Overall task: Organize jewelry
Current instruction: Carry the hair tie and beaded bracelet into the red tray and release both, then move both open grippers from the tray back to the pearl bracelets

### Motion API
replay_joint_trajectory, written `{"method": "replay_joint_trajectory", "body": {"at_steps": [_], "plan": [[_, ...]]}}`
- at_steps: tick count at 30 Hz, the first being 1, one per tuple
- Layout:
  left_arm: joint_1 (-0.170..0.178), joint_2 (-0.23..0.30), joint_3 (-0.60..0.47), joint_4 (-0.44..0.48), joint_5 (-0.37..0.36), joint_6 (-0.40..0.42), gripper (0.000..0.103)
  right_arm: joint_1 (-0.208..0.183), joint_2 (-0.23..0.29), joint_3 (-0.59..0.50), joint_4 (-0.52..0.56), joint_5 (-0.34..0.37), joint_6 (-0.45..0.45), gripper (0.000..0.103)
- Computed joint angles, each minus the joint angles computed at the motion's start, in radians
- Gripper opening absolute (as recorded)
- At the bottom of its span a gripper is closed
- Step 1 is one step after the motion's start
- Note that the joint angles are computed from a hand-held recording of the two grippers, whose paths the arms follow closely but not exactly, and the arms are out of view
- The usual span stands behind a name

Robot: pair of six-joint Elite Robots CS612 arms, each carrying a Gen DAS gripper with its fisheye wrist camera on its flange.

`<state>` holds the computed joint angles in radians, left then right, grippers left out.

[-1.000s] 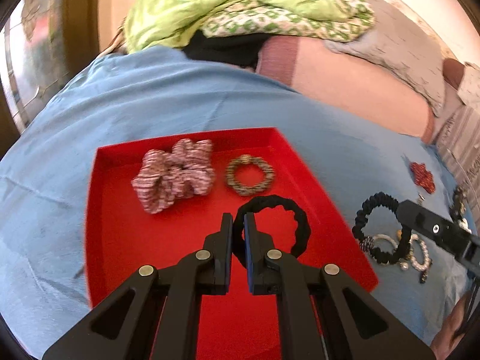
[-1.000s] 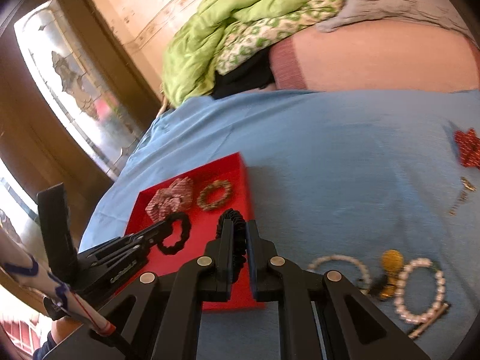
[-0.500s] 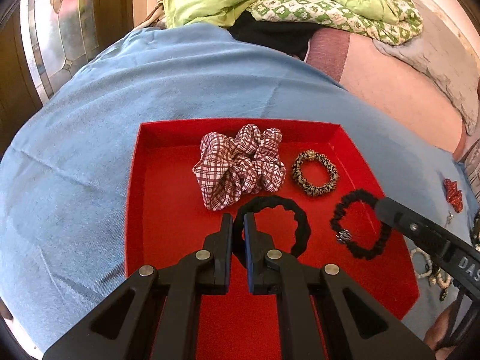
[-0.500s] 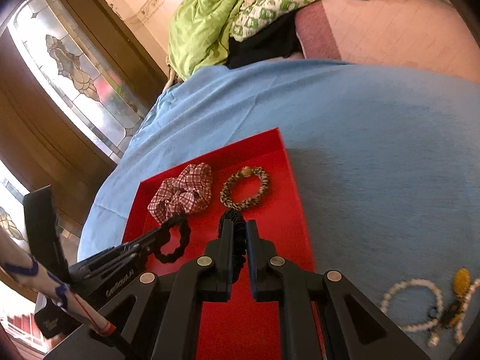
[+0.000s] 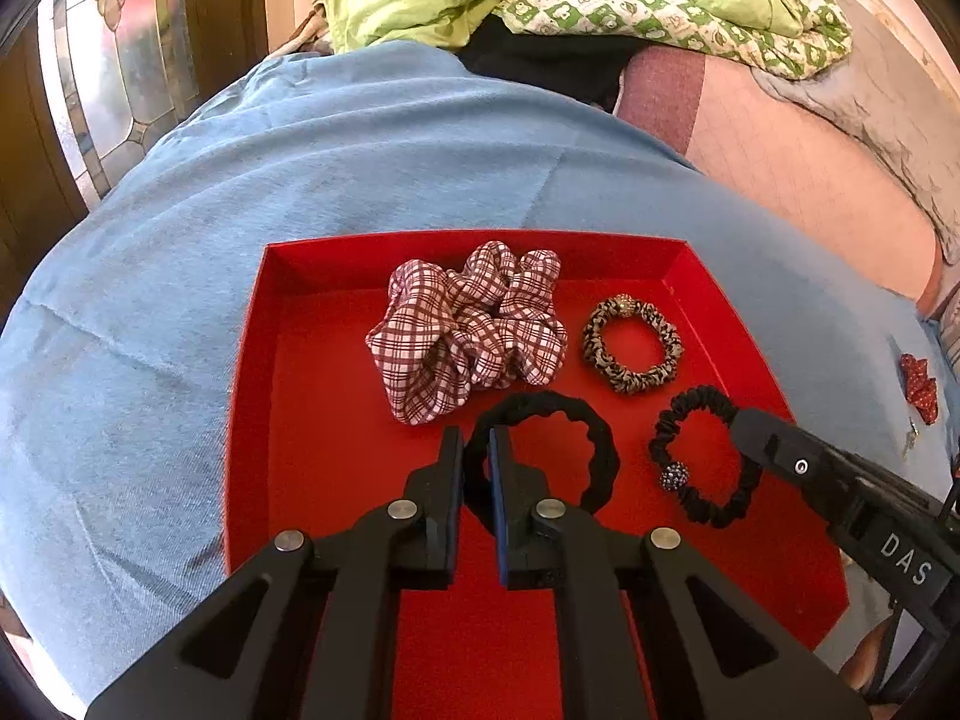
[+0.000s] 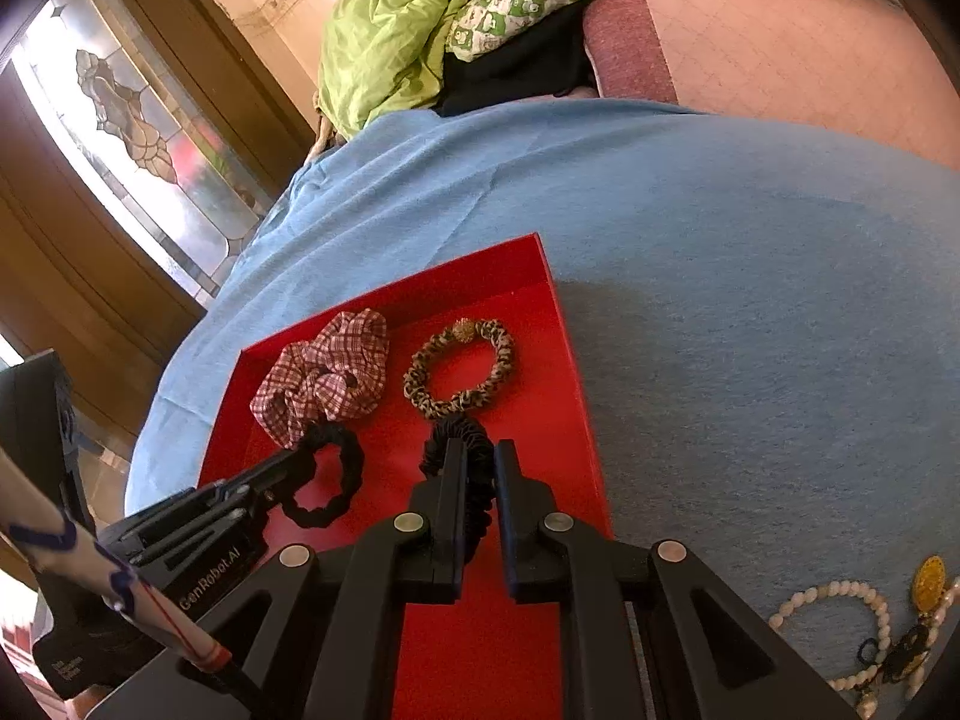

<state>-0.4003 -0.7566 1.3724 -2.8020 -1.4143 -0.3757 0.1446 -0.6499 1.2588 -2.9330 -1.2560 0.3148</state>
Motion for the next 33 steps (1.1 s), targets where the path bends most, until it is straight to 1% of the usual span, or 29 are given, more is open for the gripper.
{"method": "replay_joint_trajectory", "body": {"at_steps": [3,4,5,7,9,11,15,20,25,28,33], "plan": [[0.001,-0.001,0.003,-0.005,-0.006,0.002,0.009,0.002,-0.002,0.002,0.0,-0.004,-0.005,0.016],[0.001,-0.002,0.004,-0.01,-0.005,0.004,0.011,0.002,-0.003,0.004,-0.002,-0.008,-0.005,0.019],[0.0,-0.002,0.006,-0.013,-0.002,0.005,0.013,0.002,-0.003,0.005,-0.004,-0.01,-0.006,0.021],[0.001,-0.003,0.008,-0.021,-0.008,0.005,0.018,0.003,-0.005,0.006,-0.004,-0.015,-0.01,0.021],[0.0,-0.004,0.01,-0.031,-0.007,0.004,0.021,0.003,-0.007,0.009,-0.01,-0.019,-0.011,0.021],[-0.002,-0.005,0.012,-0.042,-0.009,0.001,0.021,0.002,-0.009,0.012,-0.018,-0.016,-0.006,0.021],[-0.014,-0.011,0.026,-0.095,-0.001,0.009,0.022,-0.003,-0.023,0.032,-0.048,-0.01,0.007,0.021],[-0.037,-0.014,0.035,-0.141,-0.017,0.053,0.022,-0.018,-0.059,0.084,-0.109,-0.002,0.034,0.021],[-0.061,-0.014,0.038,-0.158,-0.058,0.118,0.023,-0.047,-0.104,0.158,-0.16,-0.006,0.076,0.021],[-0.075,-0.012,0.037,-0.16,-0.075,0.15,0.023,-0.063,-0.128,0.201,-0.184,-0.03,0.094,0.021],[-0.089,-0.006,0.027,-0.155,-0.114,0.171,0.023,-0.089,-0.166,0.268,-0.199,-0.053,0.106,0.021]]}}
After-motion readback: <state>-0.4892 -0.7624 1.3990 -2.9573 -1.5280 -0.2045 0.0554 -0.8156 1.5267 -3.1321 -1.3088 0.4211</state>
